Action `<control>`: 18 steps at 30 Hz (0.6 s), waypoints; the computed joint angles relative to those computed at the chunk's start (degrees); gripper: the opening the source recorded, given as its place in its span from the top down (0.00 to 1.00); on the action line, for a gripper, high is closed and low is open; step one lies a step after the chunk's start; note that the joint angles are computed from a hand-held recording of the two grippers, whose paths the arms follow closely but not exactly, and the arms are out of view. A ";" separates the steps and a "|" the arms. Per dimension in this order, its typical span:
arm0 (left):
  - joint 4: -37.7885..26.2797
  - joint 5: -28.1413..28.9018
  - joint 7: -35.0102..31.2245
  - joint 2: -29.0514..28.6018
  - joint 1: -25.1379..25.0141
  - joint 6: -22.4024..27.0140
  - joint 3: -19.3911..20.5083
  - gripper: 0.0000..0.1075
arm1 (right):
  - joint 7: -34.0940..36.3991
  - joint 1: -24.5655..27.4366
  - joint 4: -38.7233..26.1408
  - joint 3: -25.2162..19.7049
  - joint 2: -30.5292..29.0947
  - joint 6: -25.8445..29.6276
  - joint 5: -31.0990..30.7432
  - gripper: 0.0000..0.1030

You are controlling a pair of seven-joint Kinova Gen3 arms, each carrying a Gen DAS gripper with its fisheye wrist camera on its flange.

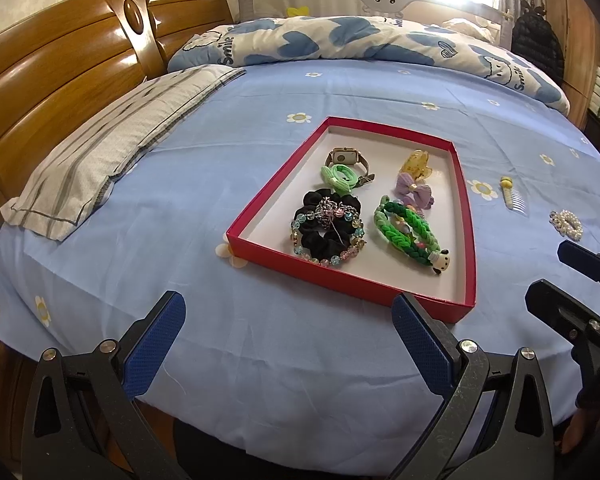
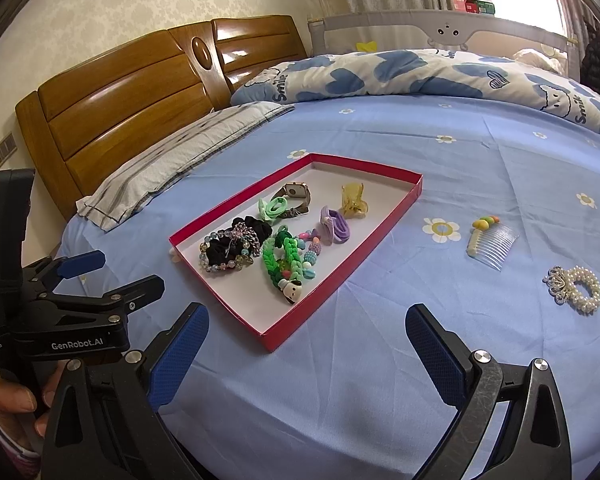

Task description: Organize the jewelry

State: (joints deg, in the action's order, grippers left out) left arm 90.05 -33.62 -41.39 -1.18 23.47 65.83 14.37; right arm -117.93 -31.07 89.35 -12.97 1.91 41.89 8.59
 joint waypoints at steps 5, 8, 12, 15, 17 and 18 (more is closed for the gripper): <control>0.19 0.04 -0.16 -0.07 -0.09 -0.09 -0.01 0.04 | -0.08 -0.04 -0.12 0.02 0.06 -0.06 0.06 0.03; 0.33 0.15 -0.39 -0.13 -0.19 -0.36 -0.07 0.04 | -0.15 -0.08 -0.19 0.02 0.09 0.05 0.16 0.03; 0.34 -0.18 -0.15 -0.07 -0.10 -0.23 0.08 0.04 | -0.15 -0.11 -0.21 0.02 0.11 0.04 0.16 0.03; 0.30 -0.20 -0.21 -0.01 -0.05 -0.20 0.09 0.04 | -0.28 -0.13 -0.27 0.03 0.11 0.12 0.17 0.03; 0.22 -0.28 -0.22 0.07 0.02 -0.10 0.10 0.04 | -0.31 -0.16 -0.25 0.01 0.06 0.16 0.20 0.03; 0.22 -0.27 -0.26 0.07 0.02 -0.12 0.07 0.04 | -0.36 -0.17 -0.27 0.01 0.06 0.14 0.29 0.03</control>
